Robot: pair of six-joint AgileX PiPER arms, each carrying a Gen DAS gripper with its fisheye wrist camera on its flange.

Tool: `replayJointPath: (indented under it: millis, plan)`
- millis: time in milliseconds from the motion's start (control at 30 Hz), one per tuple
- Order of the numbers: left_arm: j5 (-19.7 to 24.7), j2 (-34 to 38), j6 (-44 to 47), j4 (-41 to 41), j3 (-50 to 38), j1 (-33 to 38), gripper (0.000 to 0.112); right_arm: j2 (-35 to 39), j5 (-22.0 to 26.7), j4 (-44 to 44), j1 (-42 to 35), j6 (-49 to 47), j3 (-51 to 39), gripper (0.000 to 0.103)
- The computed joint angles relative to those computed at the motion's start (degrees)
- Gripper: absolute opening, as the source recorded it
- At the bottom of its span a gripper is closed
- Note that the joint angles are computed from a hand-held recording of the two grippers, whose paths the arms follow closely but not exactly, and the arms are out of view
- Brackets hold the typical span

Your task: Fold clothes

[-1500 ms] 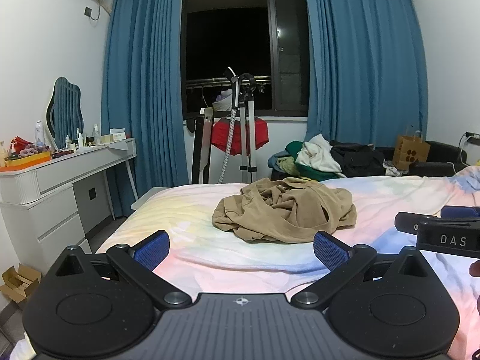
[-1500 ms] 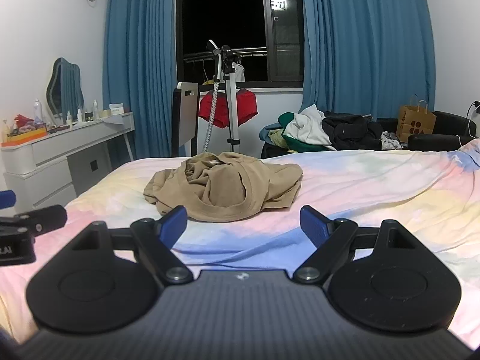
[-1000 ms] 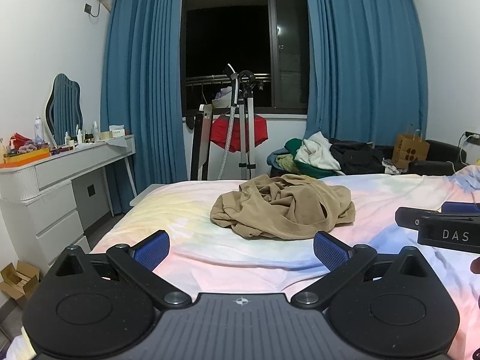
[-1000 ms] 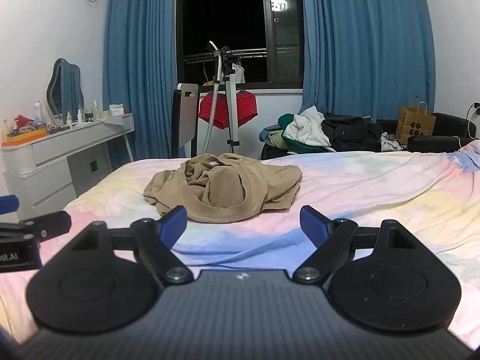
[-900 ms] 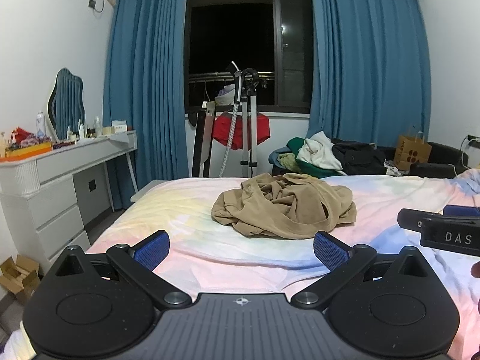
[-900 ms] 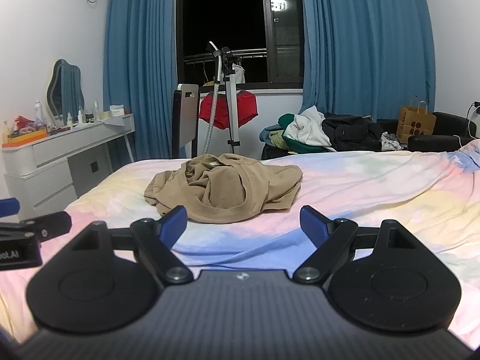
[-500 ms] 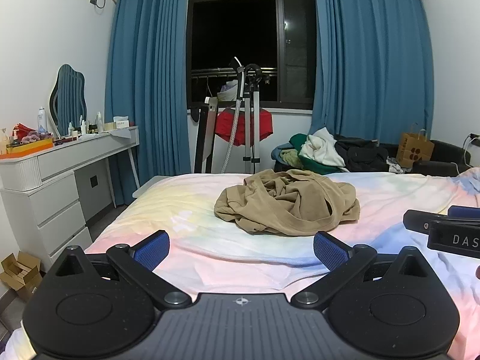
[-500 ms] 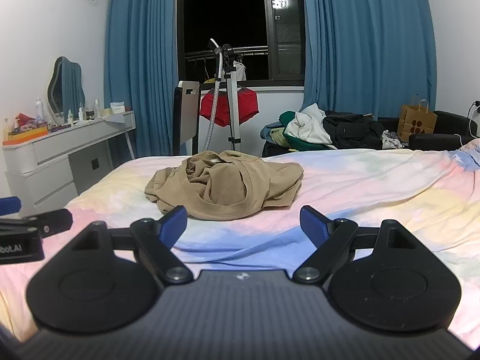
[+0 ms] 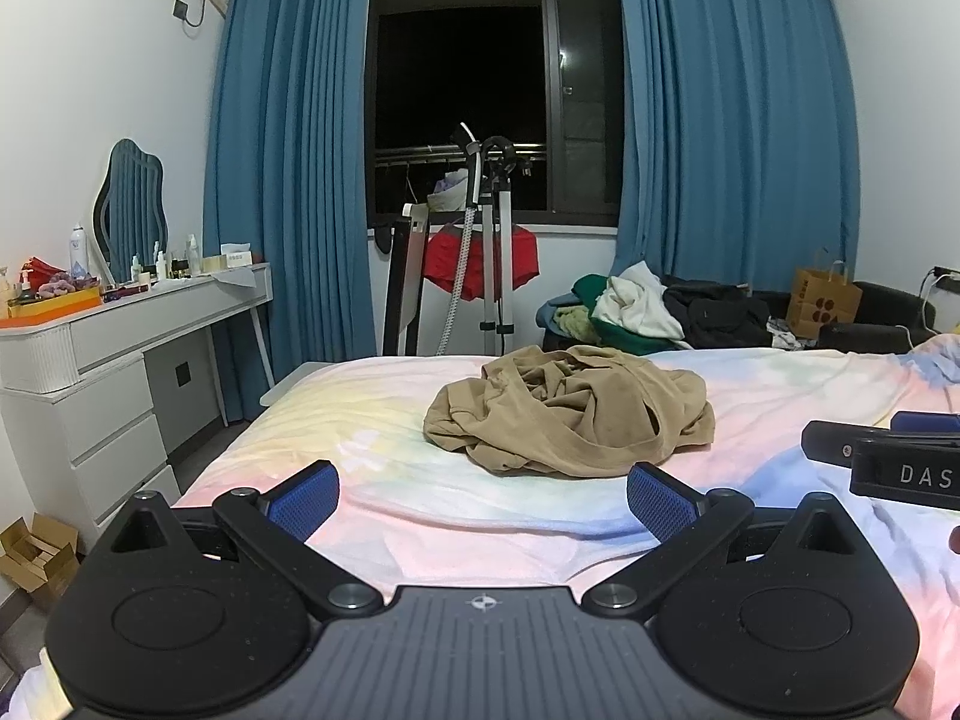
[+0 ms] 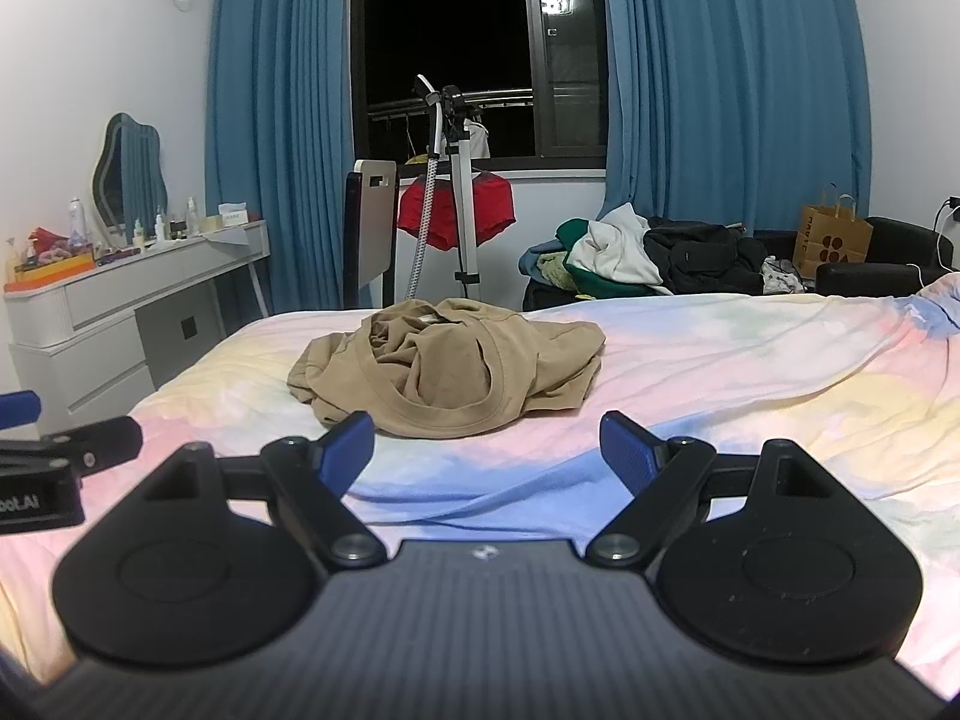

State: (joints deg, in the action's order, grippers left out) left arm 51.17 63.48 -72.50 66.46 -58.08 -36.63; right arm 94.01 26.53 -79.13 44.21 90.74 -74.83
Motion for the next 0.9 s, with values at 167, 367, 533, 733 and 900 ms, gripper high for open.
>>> replayJointPath:
  millis: [167, 367, 533, 733, 900]
  plan:
    - [0.6, 0.0, -0.2, -0.2, -0.1, -0.3, 0.103, -0.1, 0.1, -0.3, 0.1, 0.2, 0.2, 0.084]
    - [-1.0, -0.5, 1.0, -2.4, -0.2, 1.6, 0.103, -0.1, -0.1, 0.7, -0.1, -0.4, 0.0, 0.084]
    - [-2.1, -0.5, 2.1, -3.5, -0.4, 2.8, 0.103, 1.0, 2.7, 1.6, 0.3, -1.1, -1.5, 0.084]
    - [-2.2, 1.1, 3.8, -5.6, -1.7, 5.1, 0.098, 6.2, 9.4, 16.0, -0.3, -12.9, -15.1, 0.084]
    - [-5.7, 3.5, 5.5, -10.3, -3.4, 10.1, 0.096, 11.4, 11.5, 24.5, -2.7, -22.7, -27.1, 0.084]
